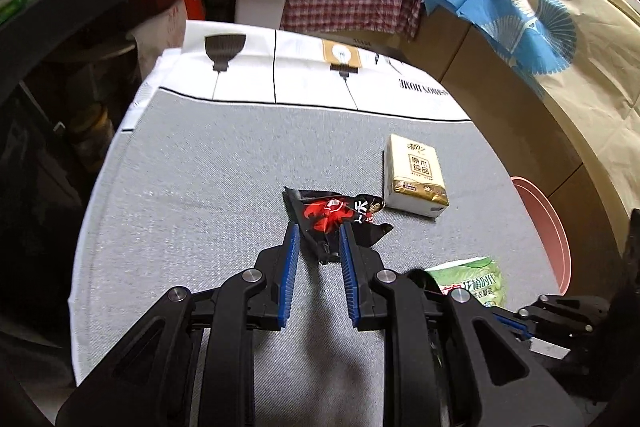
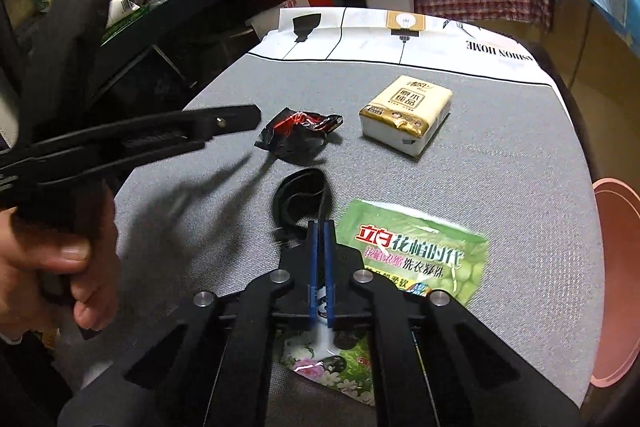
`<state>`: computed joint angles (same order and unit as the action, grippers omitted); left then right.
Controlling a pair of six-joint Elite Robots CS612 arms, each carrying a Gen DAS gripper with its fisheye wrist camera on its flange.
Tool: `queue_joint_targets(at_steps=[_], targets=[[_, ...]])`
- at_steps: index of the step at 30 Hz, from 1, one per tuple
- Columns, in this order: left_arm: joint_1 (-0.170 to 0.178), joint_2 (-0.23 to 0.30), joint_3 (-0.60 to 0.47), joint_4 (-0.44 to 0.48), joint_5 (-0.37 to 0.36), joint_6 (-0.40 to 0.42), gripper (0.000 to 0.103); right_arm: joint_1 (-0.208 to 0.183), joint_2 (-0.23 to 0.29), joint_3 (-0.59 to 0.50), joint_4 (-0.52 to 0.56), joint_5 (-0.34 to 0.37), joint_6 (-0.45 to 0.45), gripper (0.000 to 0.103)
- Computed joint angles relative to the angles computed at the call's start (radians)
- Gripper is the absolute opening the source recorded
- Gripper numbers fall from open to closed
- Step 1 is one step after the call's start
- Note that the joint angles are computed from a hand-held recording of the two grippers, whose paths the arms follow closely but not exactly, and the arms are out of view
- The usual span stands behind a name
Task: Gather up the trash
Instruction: 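Grasp the black-red wrapper with the left gripper while the right gripper grasps the black strap, then lift the black-red wrapper and black strap toward the pink bin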
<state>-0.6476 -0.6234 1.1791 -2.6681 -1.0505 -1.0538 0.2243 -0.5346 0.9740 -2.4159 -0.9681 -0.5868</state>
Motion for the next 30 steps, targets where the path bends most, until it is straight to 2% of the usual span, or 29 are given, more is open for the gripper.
queue_joint_targets(at_steps=[9, 11, 12, 18, 30], targets=[[0.011, 0.029, -0.044, 0.056, -0.040, -0.001, 0.021, -0.008, 0.002, -0.006, -0.020, 0.014, 0.011, 0.001], [0.011, 0.033, -0.052, 0.070, -0.040, -0.001, 0.012, -0.009, 0.003, -0.007, -0.028, 0.013, 0.014, 0.001], [0.010, 0.034, -0.057, 0.081, -0.036, -0.001, 0.009, -0.010, 0.003, -0.007, -0.033, 0.011, 0.015, 0.001], [0.001, 0.034, -0.072, 0.116, -0.001, 0.025, 0.009, -0.017, 0.007, -0.016, -0.053, 0.007, 0.029, 0.001], [-0.025, 0.000, -0.040, 0.112, 0.072, 0.017, 0.009, -0.038, -0.006, -0.001, -0.106, 0.020, 0.070, 0.001]])
